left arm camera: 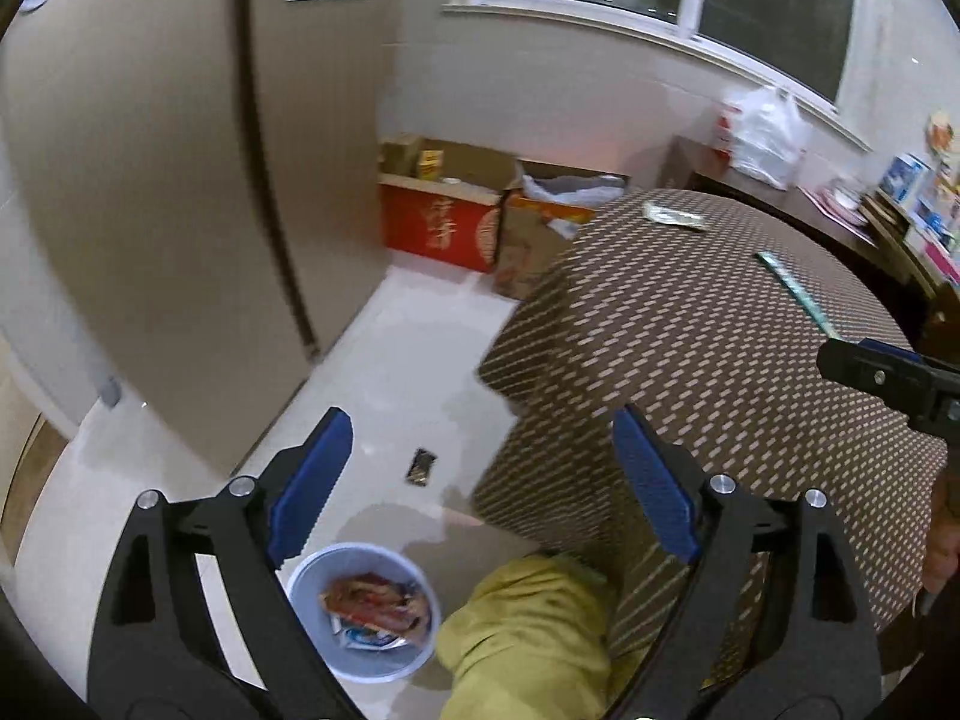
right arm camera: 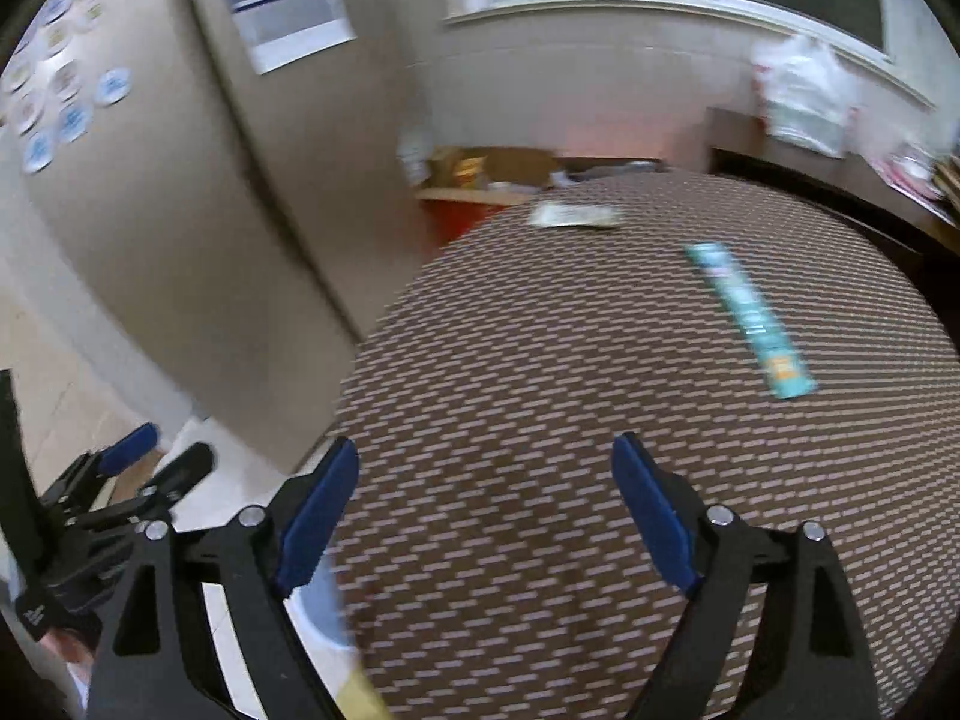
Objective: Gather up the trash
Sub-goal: 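Move both open tools back over the table toward the remaining items, then grasp the teal toothbrush box with the right tool while the left grasps the clear wrapper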
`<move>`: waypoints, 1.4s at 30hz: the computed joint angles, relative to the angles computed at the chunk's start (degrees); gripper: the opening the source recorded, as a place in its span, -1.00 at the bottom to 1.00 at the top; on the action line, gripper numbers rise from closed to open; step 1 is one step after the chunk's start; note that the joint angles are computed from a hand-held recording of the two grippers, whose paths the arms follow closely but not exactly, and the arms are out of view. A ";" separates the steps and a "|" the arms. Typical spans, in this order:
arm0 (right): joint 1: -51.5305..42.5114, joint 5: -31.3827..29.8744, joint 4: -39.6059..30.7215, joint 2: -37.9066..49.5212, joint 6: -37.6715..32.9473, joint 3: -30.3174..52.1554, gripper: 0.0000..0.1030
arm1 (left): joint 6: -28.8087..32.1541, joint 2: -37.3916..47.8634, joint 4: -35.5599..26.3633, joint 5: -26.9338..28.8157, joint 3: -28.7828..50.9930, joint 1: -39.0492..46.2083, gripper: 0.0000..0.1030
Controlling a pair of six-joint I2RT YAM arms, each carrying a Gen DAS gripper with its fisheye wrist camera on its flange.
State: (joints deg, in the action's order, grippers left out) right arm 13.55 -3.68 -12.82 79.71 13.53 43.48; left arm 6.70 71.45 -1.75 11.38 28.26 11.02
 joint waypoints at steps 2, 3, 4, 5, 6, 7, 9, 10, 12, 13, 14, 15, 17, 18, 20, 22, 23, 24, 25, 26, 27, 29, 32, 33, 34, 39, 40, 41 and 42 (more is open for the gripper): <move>-4.60 0.01 -0.23 1.53 -1.56 0.83 0.67 | -1.54 2.49 1.01 -1.69 1.59 -3.56 0.70; -6.28 -0.42 -0.14 2.14 -2.04 1.04 0.67 | -2.18 3.64 1.31 -2.36 2.47 -5.13 0.70; -8.69 -1.26 0.12 3.51 -2.70 1.70 0.67 | -2.96 5.48 1.87 -3.27 3.80 -7.22 0.70; -10.64 -1.96 0.37 4.77 -3.31 2.30 0.67 | -3.75 6.77 2.26 -4.21 4.72 -8.88 0.71; -12.33 -2.51 0.60 5.93 -4.03 2.88 0.67 | -4.23 7.71 2.27 -4.80 5.58 -10.03 0.71; -14.10 -2.79 0.83 7.60 -4.97 3.86 0.67 | -4.85 9.55 2.44 -5.34 7.09 -11.54 0.71; -16.29 -2.35 1.06 10.80 -6.15 5.91 0.67 | -5.48 11.71 2.30 -5.67 9.13 -13.06 0.72; -17.06 -1.87 1.37 13.94 -6.39 8.01 0.67 | -5.98 13.43 2.33 -5.97 10.60 -14.09 0.73; -19.35 -2.35 1.11 18.73 -7.42 11.57 0.67 | -6.82 16.51 2.15 -6.53 13.36 -15.89 0.73; -20.09 -2.75 1.09 20.20 -7.75 12.64 0.67 | -7.14 18.43 1.70 -6.71 15.26 -16.86 0.73; -20.25 -2.86 1.15 21.61 -7.71 13.69 0.67 | -7.31 20.07 1.21 -6.79 16.98 -17.60 0.73; -20.80 -3.16 1.21 23.70 -8.07 15.35 0.67 | -7.46 21.67 0.65 -6.83 18.77 -18.38 0.74; -21.03 -2.88 0.71 27.65 -8.47 18.86 0.67 | -7.29 24.57 -0.28 -6.65 21.93 -19.61 0.74; -20.96 -2.74 0.52 29.71 -8.78 20.74 0.67 | -7.33 25.82 -0.57 -6.69 23.31 -20.22 0.74; -20.74 -3.48 -0.03 33.83 -10.68 24.81 0.67 | -7.12 29.07 -1.24 -6.57 26.88 -21.39 0.77; -19.69 -0.79 1.59 35.74 -12.55 26.40 0.66 | -6.49 32.46 -2.52 -6.67 30.95 -22.40 0.78; -19.29 0.32 1.73 36.85 -13.45 27.57 0.63 | -6.03 34.63 -3.37 -6.63 33.69 -22.86 0.78; -19.20 0.38 2.91 37.28 -14.19 27.81 0.51 | -5.46 37.03 -4.65 -6.41 36.92 -23.17 0.79; -19.42 -1.31 3.81 37.64 -15.35 28.24 0.01 | -4.82 39.44 -6.09 -5.90 40.22 -23.41 0.79; -19.49 -2.13 2.70 38.34 -16.88 29.76 -0.42 | -4.15 41.25 -7.38 -5.30 42.80 -23.51 0.79; -19.72 -2.74 0.70 39.27 -17.86 31.79 -0.42 | -3.13 43.95 -9.61 -4.63 46.93 -23.58 0.79; -20.18 -3.87 -1.33 40.69 -19.06 34.37 -0.45 | 0.11 50.51 -15.34 -3.98 57.05 -24.10 0.79; -21.66 -6.77 -3.12 42.09 -18.55 36.86 -0.46 | 8.25 58.60 -21.41 -2.28 69.52 -25.06 0.79; -22.19 -7.92 -3.22 42.03 -17.77 36.81 -0.46 | 11.38 60.80 -22.87 -2.72 72.74 -25.46 0.79; -22.81 -9.28 -3.05 42.03 -16.61 36.62 -0.46 | 15.50 63.52 -24.75 -3.74 76.69 -26.02 0.79; -23.75 -10.99 -3.89 39.86 -15.64 34.49 -0.46 | 21.19 71.78 -27.51 -5.46 89.69 -26.50 0.84; -23.80 -11.08 -3.64 39.43 -15.59 33.88 -0.46 | 21.48 74.31 -30.21 -4.55 94.32 -26.28 0.84; -23.74 -10.93 -3.54 39.05 -15.49 33.42 -0.46 | 21.48 76.67 -33.17 -2.84 98.87 -25.88 0.84; -23.63 -10.73 -3.54 38.75 -15.40 33.10 -0.46 | 20.97 80.31 -37.83 -0.43 105.88 -25.33 0.84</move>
State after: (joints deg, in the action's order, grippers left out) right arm -10.08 -14.41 -16.36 118.47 -1.87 76.58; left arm 27.67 151.76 -39.58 10.95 134.14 -14.31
